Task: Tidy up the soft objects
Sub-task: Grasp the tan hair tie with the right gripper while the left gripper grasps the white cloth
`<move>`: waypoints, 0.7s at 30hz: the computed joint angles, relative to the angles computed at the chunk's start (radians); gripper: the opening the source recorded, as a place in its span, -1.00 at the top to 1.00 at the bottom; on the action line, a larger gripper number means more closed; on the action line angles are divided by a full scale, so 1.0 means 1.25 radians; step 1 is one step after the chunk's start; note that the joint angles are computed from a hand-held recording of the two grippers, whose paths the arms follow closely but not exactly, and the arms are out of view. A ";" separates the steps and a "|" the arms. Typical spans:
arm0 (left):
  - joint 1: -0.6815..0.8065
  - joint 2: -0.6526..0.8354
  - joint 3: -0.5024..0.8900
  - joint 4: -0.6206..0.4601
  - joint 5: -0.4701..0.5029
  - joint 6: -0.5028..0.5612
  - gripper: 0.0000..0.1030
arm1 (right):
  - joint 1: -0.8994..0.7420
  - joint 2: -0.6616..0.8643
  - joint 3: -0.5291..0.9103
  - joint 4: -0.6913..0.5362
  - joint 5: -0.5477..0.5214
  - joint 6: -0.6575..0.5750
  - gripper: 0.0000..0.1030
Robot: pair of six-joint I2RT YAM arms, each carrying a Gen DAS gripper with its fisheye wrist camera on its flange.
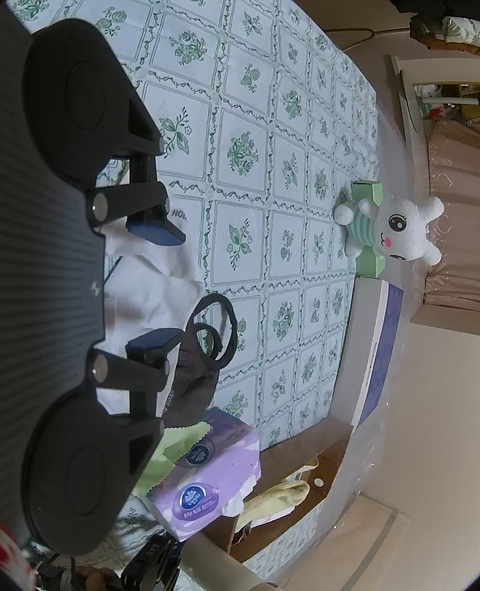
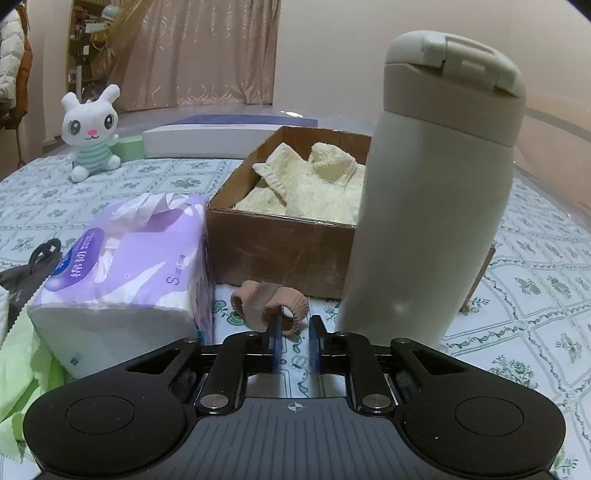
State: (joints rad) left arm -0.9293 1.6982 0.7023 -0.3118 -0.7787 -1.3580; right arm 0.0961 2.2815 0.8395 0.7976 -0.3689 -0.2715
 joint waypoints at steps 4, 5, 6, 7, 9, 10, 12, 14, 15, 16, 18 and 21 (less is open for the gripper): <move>-0.003 0.007 -0.003 0.020 0.007 0.007 0.11 | -0.003 0.007 -0.011 0.037 -0.006 0.014 0.97; -0.006 0.008 -0.004 0.023 0.007 0.005 0.11 | -0.004 0.004 -0.018 0.046 -0.008 0.016 0.97; -0.010 0.008 -0.005 0.025 0.006 0.004 0.09 | -0.009 0.000 -0.027 0.057 -0.014 0.022 0.97; -0.015 0.008 -0.006 0.027 0.006 0.002 0.09 | -0.015 -0.005 -0.036 0.065 -0.017 0.027 0.97; -0.026 0.007 -0.008 0.027 0.006 -0.005 0.08 | -0.031 -0.023 -0.062 0.079 -0.030 0.040 0.97; -0.033 0.006 -0.009 0.028 0.005 -0.010 0.06 | -0.041 -0.035 -0.077 0.085 -0.036 0.047 0.97; -0.049 0.004 -0.012 0.032 0.008 -0.016 0.01 | -0.058 -0.060 -0.108 0.087 -0.048 0.050 0.97; -0.069 0.008 -0.012 0.041 0.012 -0.020 -0.04 | -0.077 -0.087 -0.136 0.074 -0.061 0.044 0.97; -0.078 0.014 -0.008 0.041 0.015 -0.022 -0.10 | -0.085 -0.097 -0.147 0.065 -0.066 0.041 0.97; -0.087 0.023 -0.002 0.040 0.020 -0.023 -0.20 | -0.094 -0.107 -0.160 0.055 -0.072 0.036 0.97; -0.102 0.045 0.011 0.040 0.033 -0.028 -0.30 | -0.106 -0.123 -0.180 0.038 -0.079 0.027 0.97; -0.115 0.084 0.036 0.043 0.056 -0.042 -0.30 | -0.119 -0.143 -0.205 -0.008 -0.098 0.016 0.97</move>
State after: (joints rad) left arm -1.0729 1.8034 0.7472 -0.2584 -0.7081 -1.4103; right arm -0.0529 2.1023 0.5839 0.7879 -0.4912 -0.2518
